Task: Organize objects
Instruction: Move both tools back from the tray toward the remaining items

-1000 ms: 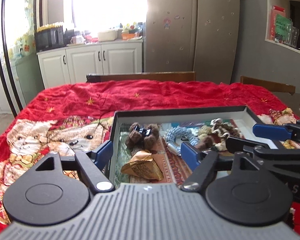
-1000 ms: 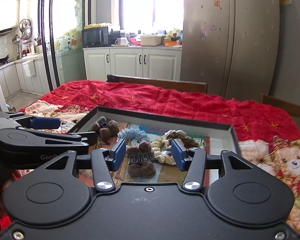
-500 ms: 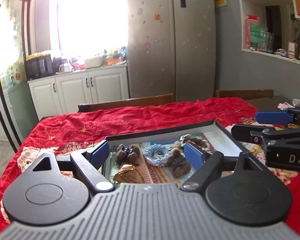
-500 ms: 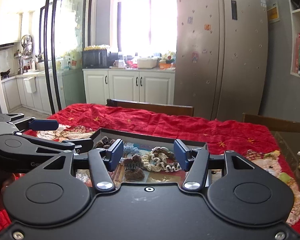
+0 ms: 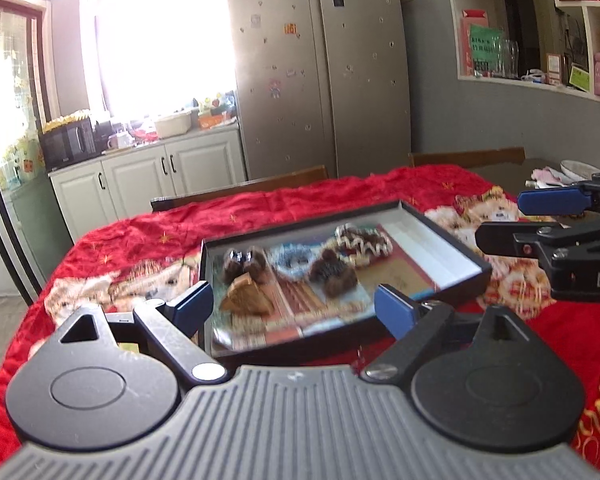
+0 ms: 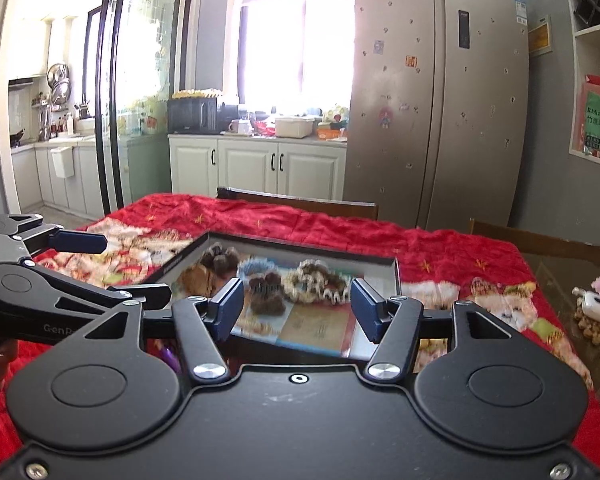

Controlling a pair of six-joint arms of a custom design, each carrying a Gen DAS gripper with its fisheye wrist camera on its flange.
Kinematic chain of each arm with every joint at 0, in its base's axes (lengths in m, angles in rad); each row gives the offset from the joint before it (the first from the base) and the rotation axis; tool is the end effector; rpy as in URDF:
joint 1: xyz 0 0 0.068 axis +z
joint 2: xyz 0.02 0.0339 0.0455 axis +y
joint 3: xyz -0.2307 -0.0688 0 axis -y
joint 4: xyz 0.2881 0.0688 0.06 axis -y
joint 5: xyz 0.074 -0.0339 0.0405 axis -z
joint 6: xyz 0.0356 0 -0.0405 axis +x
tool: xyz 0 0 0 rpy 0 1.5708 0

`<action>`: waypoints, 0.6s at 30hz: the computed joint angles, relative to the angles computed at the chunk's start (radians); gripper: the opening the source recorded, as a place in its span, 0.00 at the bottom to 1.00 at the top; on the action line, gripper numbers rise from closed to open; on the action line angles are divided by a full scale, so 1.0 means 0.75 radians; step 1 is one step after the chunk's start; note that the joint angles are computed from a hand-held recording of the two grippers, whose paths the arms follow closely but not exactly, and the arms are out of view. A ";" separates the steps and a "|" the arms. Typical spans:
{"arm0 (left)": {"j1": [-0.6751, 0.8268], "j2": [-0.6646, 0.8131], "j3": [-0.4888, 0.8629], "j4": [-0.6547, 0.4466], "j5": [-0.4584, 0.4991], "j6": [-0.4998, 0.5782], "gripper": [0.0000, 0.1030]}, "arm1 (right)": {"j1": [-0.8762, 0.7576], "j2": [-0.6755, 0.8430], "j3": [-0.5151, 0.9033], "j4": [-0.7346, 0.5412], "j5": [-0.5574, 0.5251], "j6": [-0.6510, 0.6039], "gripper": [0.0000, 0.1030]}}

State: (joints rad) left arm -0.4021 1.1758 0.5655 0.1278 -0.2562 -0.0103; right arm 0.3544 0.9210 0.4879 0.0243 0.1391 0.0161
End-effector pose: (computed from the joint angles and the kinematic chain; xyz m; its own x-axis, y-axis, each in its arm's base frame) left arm 0.2775 -0.1082 0.1602 -0.4287 0.1715 -0.8870 0.1676 0.9799 0.1084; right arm 0.2525 0.0882 0.1873 -0.3764 -0.1223 -0.9184 -0.2183 0.9750 -0.0403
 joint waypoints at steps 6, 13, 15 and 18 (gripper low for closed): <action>0.002 0.018 -0.069 0.062 0.038 -0.017 0.90 | 0.004 -0.031 -0.120 0.051 -0.010 0.002 0.56; -0.027 0.089 -0.124 0.147 0.059 -0.032 0.91 | -0.011 0.009 -0.207 0.164 0.031 0.002 0.57; -0.036 0.133 -0.131 0.176 0.072 -0.025 0.91 | -0.034 0.049 -0.218 0.207 0.016 -0.001 0.57; -0.042 0.204 -0.125 0.205 0.102 -0.022 0.91 | -0.072 0.106 -0.234 0.261 -0.012 0.018 0.57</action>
